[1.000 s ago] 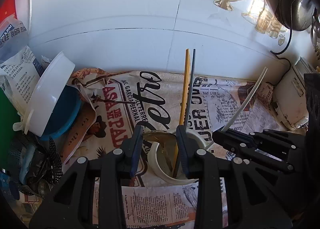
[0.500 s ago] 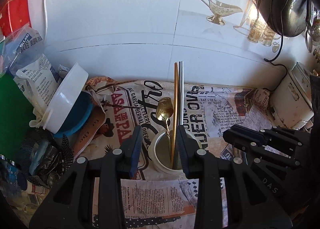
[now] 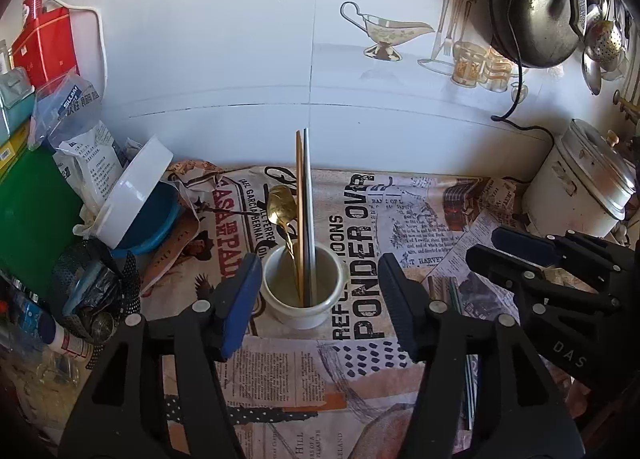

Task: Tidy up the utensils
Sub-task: 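Move both tools back over the remaining forks and sticks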

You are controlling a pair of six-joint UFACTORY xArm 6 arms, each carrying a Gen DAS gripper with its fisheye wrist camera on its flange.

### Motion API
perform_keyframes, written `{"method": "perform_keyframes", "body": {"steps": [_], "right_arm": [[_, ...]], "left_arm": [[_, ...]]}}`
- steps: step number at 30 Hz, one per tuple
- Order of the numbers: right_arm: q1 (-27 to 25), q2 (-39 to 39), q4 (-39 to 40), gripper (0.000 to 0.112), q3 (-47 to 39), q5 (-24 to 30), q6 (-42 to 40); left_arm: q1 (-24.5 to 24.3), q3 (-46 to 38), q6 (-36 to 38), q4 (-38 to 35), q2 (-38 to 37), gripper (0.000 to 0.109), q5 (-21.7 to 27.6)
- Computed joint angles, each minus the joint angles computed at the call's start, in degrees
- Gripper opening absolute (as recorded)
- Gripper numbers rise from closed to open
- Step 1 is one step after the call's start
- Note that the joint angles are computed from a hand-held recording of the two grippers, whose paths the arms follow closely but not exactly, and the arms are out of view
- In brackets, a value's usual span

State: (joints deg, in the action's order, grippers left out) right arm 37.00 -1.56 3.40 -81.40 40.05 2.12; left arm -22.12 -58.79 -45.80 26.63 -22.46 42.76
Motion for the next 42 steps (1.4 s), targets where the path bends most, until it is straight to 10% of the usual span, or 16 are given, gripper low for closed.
{"method": "perform_keyframes", "body": {"steps": [14, 33, 42], "right_arm": [[-8.2, -11.0, 3.3, 0.031, 15.8, -0.7, -5.2], [-12.0, -6.6, 8.0, 0.030, 23.0, 4.1, -9.3], [-11.6, -2.1, 11.1, 0.013, 20.5, 3.7, -9.0]], "left_arm": [[-9.1, -2.0, -6.5, -0.4, 8.2, 0.062, 0.7], [-10.9, -1.3, -0.6, -10.4, 21.2, 0.061, -3.4], [-9.8, 0.8, 0.7, -13.5, 21.1, 0.033, -5.6]]}}
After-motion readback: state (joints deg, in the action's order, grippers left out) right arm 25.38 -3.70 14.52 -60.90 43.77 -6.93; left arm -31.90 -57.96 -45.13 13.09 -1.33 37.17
